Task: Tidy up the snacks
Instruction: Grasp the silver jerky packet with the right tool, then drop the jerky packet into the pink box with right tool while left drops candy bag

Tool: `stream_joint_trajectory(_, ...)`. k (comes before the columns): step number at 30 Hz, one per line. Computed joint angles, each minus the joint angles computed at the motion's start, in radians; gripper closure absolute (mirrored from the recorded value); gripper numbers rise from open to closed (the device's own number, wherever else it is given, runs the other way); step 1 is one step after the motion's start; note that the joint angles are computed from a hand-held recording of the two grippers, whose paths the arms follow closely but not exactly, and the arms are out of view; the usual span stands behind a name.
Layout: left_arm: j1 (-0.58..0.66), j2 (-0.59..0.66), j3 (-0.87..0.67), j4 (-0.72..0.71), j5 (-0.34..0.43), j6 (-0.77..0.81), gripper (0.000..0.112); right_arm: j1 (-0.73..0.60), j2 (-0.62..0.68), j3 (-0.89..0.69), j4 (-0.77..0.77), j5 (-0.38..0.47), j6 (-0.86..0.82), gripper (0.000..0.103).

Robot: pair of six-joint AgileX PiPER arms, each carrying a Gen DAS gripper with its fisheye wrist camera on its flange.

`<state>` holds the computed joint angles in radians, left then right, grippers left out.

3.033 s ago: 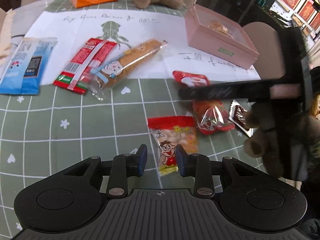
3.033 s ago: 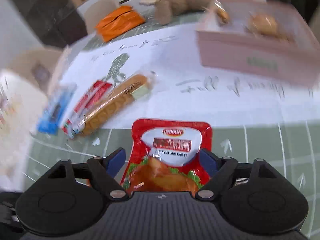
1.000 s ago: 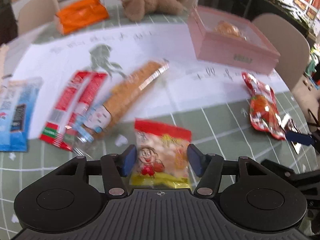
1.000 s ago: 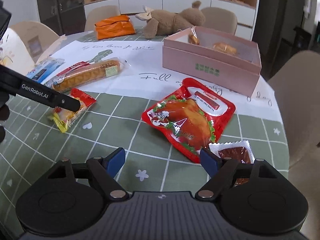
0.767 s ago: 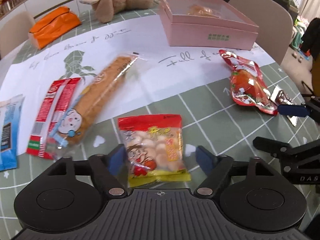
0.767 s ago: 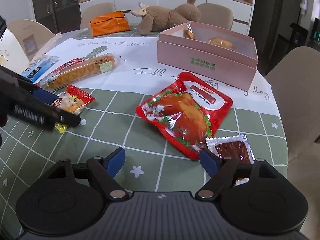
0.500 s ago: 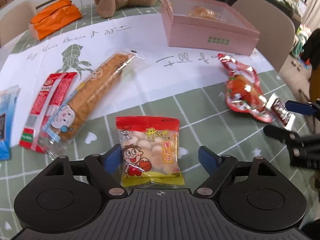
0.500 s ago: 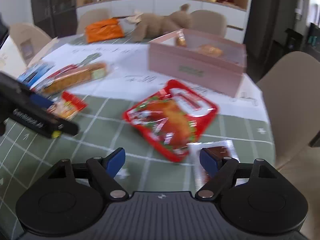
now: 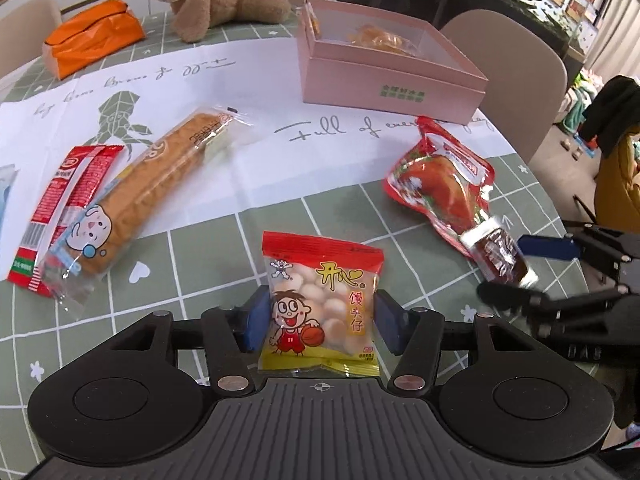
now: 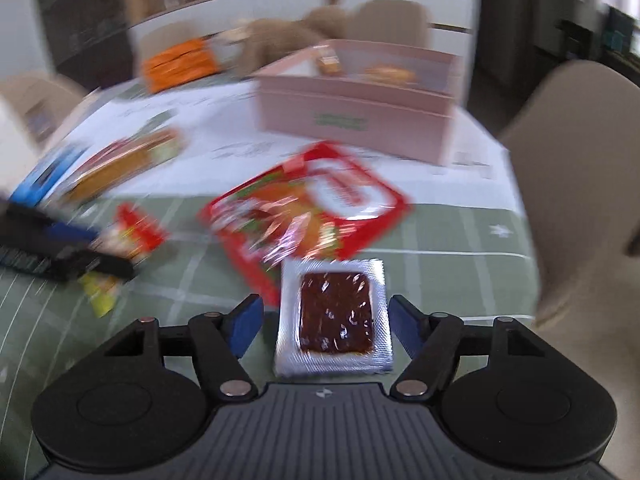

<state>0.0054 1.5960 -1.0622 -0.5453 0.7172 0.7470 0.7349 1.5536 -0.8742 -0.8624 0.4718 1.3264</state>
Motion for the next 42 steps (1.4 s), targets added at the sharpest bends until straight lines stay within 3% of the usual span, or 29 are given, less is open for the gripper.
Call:
stream_joint_trajectory(2, 0.005, -0.007, 0.014, -0.017, -0.007, 0.022, 0.052, 0.018, 0.006, -0.017, 0.047, -0.003, -0.073, 0.033)
stream_joint_trajectory(6, 0.011, -0.016, 0.031, -0.037, -0.016, 0.045, 0.051, 0.019, 0.002, -0.033, 0.030, -0.001, 0.013, 0.033)
stream_joint_trajectory(8, 0.011, -0.017, 0.032, -0.036, -0.016, 0.044, 0.051, -0.001, 0.000, -0.043, 0.054, -0.007, 0.039, 0.041)
stream_joint_trajectory(9, 0.010, -0.018, 0.032, -0.033, -0.017, 0.041, 0.051, -0.013, 0.004, -0.053, 0.093, -0.008, 0.010, 0.052)
stream_joint_trajectory(15, 0.003, -0.020, 0.037, -0.025, -0.026, 0.036, 0.051, 0.050, 0.060, -0.090, 0.017, 0.075, 0.029, 0.056)
stream_joint_trajectory(16, 0.001, -0.022, 0.039, -0.023, -0.028, 0.033, 0.051, 0.063, 0.068, -0.095, 0.001, 0.089, 0.028, 0.064)
stream_joint_trajectory(17, 0.001, -0.023, 0.040, -0.023, -0.030, 0.032, 0.051, 0.068, 0.071, -0.099, -0.002, 0.093, 0.016, 0.065)
stream_joint_trajectory(38, -0.012, -0.082, 0.113, -0.016, -0.082, 0.044, 0.055, 0.065, -0.037, -0.093, 0.010, 0.174, -0.041, 0.066)
stream_joint_trajectory(42, 0.052, -0.046, 0.002, -0.152, 0.047, 0.077, 0.057, 0.037, -0.068, -0.086, -0.007, 0.183, -0.029, 0.066)
